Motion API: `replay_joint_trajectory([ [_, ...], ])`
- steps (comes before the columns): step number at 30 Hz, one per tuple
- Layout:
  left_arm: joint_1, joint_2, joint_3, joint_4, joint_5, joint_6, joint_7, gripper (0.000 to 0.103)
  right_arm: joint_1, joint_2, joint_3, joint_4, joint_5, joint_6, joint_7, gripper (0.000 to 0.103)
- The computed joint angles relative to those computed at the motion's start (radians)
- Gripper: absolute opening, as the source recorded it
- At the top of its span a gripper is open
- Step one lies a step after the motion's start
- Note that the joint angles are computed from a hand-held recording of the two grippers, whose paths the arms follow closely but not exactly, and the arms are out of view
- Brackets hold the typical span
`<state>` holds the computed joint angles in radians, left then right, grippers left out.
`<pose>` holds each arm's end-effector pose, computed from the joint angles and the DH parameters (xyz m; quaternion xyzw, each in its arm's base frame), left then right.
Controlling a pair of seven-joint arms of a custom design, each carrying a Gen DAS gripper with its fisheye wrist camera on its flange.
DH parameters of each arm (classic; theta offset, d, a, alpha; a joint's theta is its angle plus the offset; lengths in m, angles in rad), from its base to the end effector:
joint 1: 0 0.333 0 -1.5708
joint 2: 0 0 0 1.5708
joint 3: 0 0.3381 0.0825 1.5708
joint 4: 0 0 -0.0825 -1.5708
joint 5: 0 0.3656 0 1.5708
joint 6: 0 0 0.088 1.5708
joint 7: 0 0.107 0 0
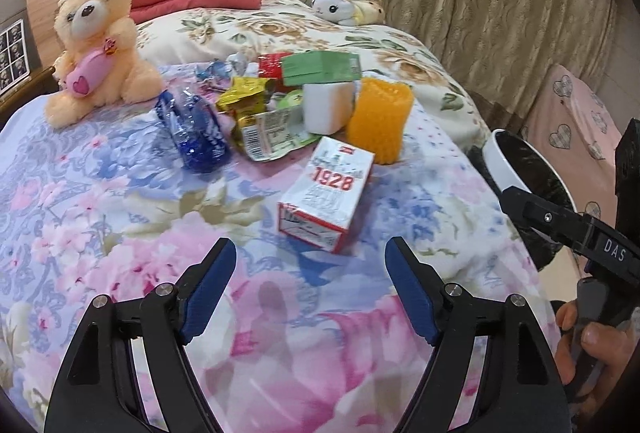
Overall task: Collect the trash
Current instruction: 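Grasp the red-white milk carton with left tool while right tool grasps orange foam net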
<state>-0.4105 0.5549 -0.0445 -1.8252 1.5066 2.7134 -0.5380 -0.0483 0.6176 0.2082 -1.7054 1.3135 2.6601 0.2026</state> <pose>0.5736 -0.3169 0.2750 -0.7483 0.5320 -0.2901 0.2698 0.6883 0.0621 0.2881 -0.7360 0.5214 -0.0386 0.4300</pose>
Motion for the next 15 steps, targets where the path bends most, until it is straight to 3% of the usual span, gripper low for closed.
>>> replay_joint_trajectory([
  [15,0.019,0.037,0.024,0.034,-0.092,0.045,0.103,0.079,0.036,0.103,0.026,0.145,-0.124,-0.012,0.077,0.094],
])
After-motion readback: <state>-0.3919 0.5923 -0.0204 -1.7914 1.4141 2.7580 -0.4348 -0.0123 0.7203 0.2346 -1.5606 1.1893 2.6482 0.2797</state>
